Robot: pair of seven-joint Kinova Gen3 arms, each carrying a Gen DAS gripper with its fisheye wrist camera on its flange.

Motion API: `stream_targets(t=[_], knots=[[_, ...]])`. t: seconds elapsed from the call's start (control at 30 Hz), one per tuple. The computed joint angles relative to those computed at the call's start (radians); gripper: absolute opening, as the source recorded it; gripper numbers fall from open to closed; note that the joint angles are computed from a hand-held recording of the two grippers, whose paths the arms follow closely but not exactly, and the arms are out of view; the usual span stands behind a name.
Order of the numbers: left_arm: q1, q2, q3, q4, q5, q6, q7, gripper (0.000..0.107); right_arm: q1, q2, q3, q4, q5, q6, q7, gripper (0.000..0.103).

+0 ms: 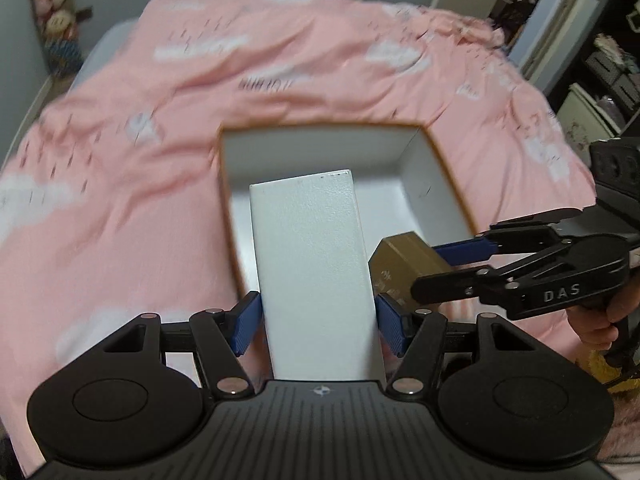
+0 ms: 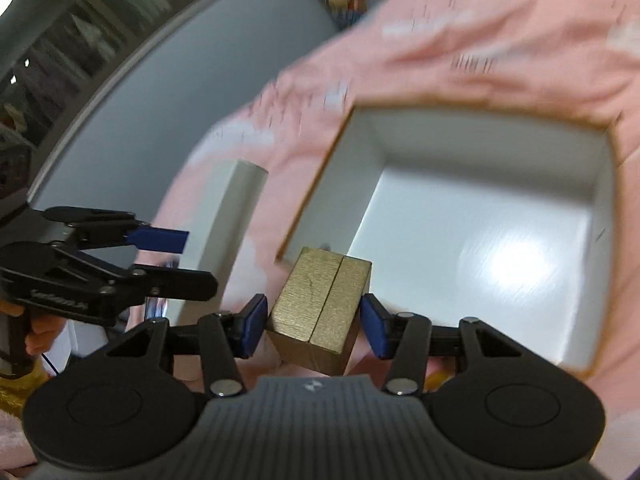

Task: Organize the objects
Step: 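Carry the white box into the orange box with the left tool while the right tool lifts the gold box, then release the white box inside with the left tool while the right tool lowers the gold box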

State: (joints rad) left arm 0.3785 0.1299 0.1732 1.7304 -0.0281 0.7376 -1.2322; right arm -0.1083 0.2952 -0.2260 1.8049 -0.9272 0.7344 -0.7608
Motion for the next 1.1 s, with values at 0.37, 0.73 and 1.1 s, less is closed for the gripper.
stream_targets(t=[0.37,0.73,1.1], knots=[[0.068,0.349,-0.036,-0.324,-0.057,0.089,-0.038,0.071,0.033,0.066,-0.003,-0.018,0.015,-0.265,-0.060,0.053],[0.144,0.514,-0.130,-0.391,-0.150,0.115,0.082,0.069,0.066,0.220,-0.085,-0.105,0.201,-0.271,-0.178,0.053],[0.167,0.611,-0.136,-0.524,-0.188,0.262,0.080,0.069,0.081,0.297,-0.118,-0.171,0.297,-0.233,-0.263,0.053]])
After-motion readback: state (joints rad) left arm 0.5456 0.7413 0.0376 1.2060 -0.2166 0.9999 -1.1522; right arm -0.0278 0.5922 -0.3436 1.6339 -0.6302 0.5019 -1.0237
